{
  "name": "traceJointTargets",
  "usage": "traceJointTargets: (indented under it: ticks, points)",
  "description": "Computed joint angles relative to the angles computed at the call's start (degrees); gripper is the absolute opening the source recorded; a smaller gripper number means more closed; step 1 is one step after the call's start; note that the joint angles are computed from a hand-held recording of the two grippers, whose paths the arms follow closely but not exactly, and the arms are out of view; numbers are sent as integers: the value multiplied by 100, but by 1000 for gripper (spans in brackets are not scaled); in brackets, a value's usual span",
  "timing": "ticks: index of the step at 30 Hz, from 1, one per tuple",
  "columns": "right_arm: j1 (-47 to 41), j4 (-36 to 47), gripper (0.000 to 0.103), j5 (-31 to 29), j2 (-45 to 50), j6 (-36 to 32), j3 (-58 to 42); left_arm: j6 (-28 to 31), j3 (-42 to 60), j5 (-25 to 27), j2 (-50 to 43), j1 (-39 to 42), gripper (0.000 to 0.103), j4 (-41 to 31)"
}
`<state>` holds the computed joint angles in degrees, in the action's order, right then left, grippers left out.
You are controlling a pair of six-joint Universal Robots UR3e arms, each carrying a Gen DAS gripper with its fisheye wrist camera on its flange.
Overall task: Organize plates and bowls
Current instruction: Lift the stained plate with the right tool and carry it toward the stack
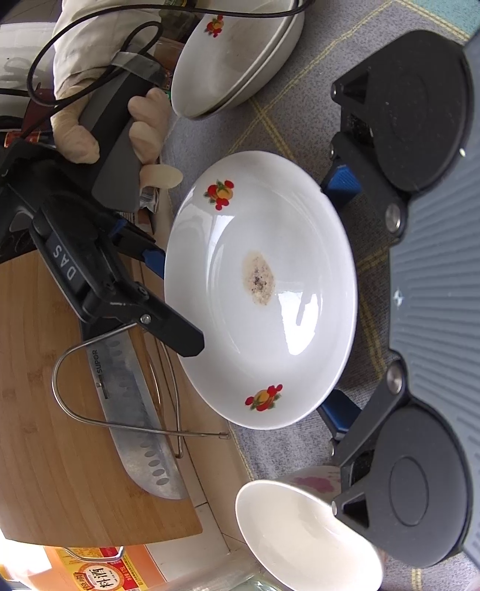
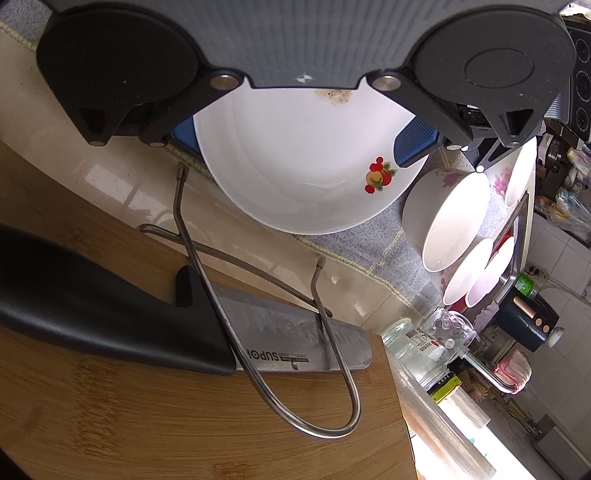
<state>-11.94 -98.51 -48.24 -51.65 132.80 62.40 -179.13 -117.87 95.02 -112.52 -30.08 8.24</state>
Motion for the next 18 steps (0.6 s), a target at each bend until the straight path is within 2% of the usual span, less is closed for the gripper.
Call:
traceJointTargets:
  ticks: [18]
  points:
    - [-103, 107, 103, 112, -976, -62, 1075, -17, -373, 141, 841, -115, 102, -581]
